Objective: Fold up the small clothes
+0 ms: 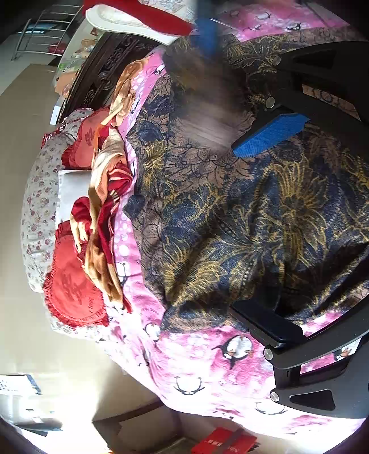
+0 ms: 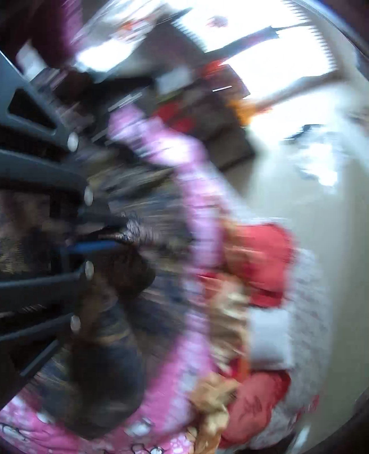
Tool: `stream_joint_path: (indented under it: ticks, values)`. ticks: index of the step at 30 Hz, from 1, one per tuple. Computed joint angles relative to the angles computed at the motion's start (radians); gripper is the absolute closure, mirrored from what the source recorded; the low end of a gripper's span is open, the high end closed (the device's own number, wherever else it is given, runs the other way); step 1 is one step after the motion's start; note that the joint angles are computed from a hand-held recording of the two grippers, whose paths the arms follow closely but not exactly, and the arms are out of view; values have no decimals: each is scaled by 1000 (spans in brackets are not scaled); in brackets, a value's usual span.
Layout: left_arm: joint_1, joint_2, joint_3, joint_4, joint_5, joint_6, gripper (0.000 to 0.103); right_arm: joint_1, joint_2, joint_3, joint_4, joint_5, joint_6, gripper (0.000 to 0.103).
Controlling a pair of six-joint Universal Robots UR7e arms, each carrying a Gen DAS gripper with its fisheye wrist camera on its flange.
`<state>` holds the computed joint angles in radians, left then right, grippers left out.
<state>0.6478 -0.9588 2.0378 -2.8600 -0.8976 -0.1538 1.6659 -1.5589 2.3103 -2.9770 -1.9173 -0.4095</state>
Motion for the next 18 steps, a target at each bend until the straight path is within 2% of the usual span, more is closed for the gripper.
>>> stream_joint_path:
  ticks: [1,2,6,8,11,16,18]
  values:
    - [3,-6,1,10,-8,-9,1,7,42,4,15,-56,7,54]
    - [9,-12,-1,24,-26,-21,1,8,79,19,27,-98,6,54]
    - [16,-14,-8,40,-86,-45,1,10,66,96,1,-132,-15,53]
    - [15,1,-22,55,-123,-53,1,2,9,128,-12,-110,-6,51]
    - [11,37,-48,86,-172,-47,1,-25,-109,174,-5,-70,60,37]
    - [-5,127,-114,159,-161,-34,2,-118,-305,238,46,13,156,37]
    - [-3,159,-148,202,-160,-61,18,-155,-364,252,72,42,189,37]
